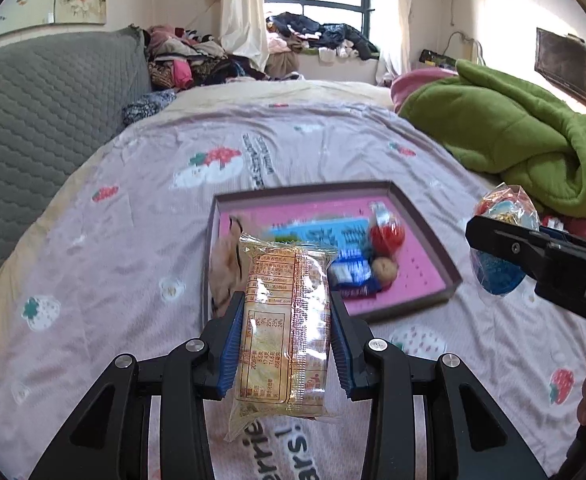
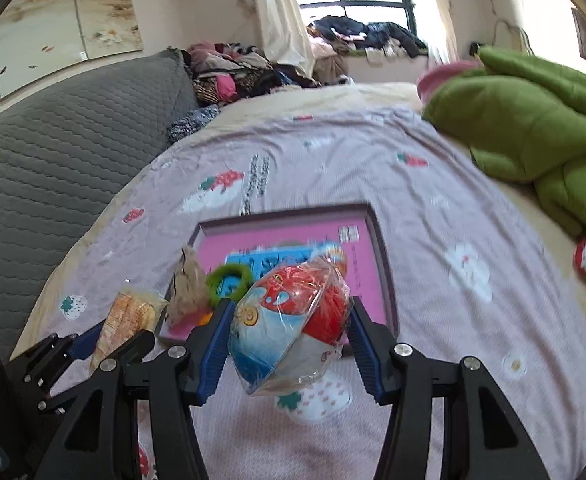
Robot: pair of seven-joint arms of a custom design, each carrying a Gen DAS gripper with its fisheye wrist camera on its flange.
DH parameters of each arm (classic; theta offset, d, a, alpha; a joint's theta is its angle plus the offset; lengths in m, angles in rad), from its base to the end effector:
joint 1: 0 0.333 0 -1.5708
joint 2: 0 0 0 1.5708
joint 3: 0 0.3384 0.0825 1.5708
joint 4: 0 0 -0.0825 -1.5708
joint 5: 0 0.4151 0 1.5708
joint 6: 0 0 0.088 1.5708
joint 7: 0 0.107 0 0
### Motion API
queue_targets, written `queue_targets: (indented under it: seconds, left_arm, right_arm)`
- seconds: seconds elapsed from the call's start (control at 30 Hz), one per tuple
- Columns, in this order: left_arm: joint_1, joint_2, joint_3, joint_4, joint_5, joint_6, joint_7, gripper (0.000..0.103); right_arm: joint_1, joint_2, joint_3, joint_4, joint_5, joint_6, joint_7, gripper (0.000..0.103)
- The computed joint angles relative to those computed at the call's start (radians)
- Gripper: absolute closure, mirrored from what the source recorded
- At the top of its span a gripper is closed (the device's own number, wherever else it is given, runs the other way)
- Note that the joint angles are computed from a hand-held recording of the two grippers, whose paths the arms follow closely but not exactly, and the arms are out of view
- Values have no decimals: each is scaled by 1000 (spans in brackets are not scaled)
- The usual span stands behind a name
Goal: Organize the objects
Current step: 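Lift the wafer snack and toy egg and carry both over the tray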
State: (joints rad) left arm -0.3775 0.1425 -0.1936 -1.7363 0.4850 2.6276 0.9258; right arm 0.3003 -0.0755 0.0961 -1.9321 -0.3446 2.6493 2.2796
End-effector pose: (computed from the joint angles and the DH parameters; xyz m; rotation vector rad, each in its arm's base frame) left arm 0.5757 -0.3733 0.5899 -1.5493 1.9836 -0.8826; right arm 0.5639 0.2480 0.6245 -1.6231 1.7458 -0.5740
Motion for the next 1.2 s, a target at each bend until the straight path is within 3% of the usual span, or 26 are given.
queue_targets:
  seconds: [0.3, 0.8, 1.2]
  left_arm:
    - [-29, 111, 28, 172, -6, -31, 27, 63]
    - [-104, 339, 102, 430, -58, -78, 89, 63]
    - [-123, 394, 128, 437, -84, -68, 104, 62]
  right_arm:
    - [-11, 72, -14, 105, -64, -16, -40, 47]
    - [-12, 173, -48, 154, -156, -26, -61, 47]
    - [-8, 241, -63, 142, -168, -31, -72, 47]
